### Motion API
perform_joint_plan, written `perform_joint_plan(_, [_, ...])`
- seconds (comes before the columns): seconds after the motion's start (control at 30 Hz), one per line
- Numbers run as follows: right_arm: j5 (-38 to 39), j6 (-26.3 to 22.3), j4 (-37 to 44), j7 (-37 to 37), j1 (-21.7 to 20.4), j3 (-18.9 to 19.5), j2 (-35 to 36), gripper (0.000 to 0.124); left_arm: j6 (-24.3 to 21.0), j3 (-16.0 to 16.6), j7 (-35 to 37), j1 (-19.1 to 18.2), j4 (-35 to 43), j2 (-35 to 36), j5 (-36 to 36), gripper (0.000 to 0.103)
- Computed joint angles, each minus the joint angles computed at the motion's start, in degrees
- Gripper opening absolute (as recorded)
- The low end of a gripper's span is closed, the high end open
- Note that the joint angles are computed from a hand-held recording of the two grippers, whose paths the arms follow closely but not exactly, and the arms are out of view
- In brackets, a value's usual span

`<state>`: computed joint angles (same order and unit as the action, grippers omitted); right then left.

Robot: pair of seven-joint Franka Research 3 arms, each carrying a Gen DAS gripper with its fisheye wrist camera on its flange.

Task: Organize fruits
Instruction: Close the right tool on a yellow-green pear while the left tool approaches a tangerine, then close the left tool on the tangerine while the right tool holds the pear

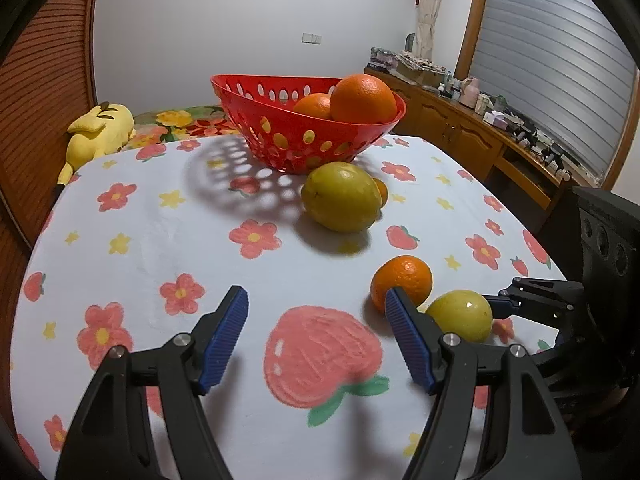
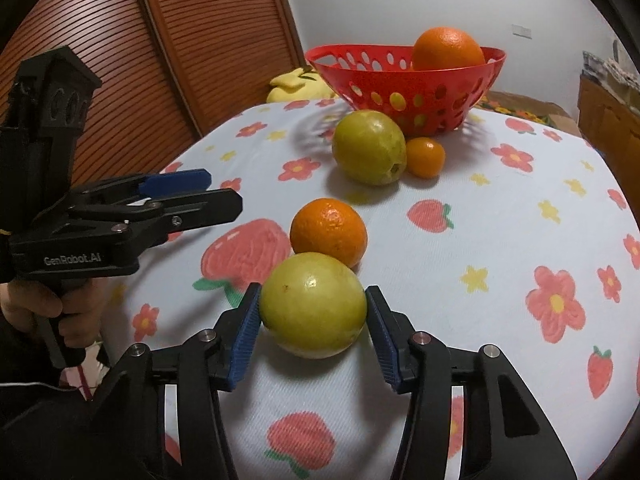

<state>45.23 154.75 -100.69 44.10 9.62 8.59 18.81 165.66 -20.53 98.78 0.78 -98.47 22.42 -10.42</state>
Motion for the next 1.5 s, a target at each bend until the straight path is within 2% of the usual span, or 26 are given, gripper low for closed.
perform_joint_plan(0.33, [3.1,1.1,-1.7,-1.1,-1.5,-0.6,-1.9,0.052,-2.9,-0.9,1.3,-0.6,4.4,2.6,-0.7,0.072])
perform_joint_plan(0.83, [3.5,4.8,-3.4,0.3,-2.6,-1.4,-2.6,0.052,-9.1,0.2,1.0,-3.8,11.0,6.6,1.1,0.072])
perform_joint_plan(1.07, [3.6,4.9,-3.6,0.3,-2.9,-1.4,-2.6,0.052,-12.6,1.4,0.2,-5.6,14.5,8.7,2.7,0.072])
perform_joint_plan(1.27, [3.5,4.8,-3.7,0.5,-3.0,-1.4,-2.6,0.052,-12.9,0.9,1.0,-5.3,15.1,9.7,2.3,0.071])
perform_joint_plan(1.3, [3.5,4.8,-3.8,0.4,-3.0,-1.4,-2.6,0.052,-12.6,0.5,1.5,-5.0,15.0,9.7,1.8,0.070])
perform_joint_plan(1.43, [3.6,4.8,-3.8,0.3,-3.1,-1.4,-2.6,0.052,-12.1,-0.8,3.6,-3.8,14.3,9.6,0.2,0.052])
perform_joint_plan(1.5, [3.6,4.8,-3.7,0.3,-3.1,-1.4,-2.5,0.052,-12.3,-0.8,4.1,-3.8,14.3,9.4,-0.2,0.050])
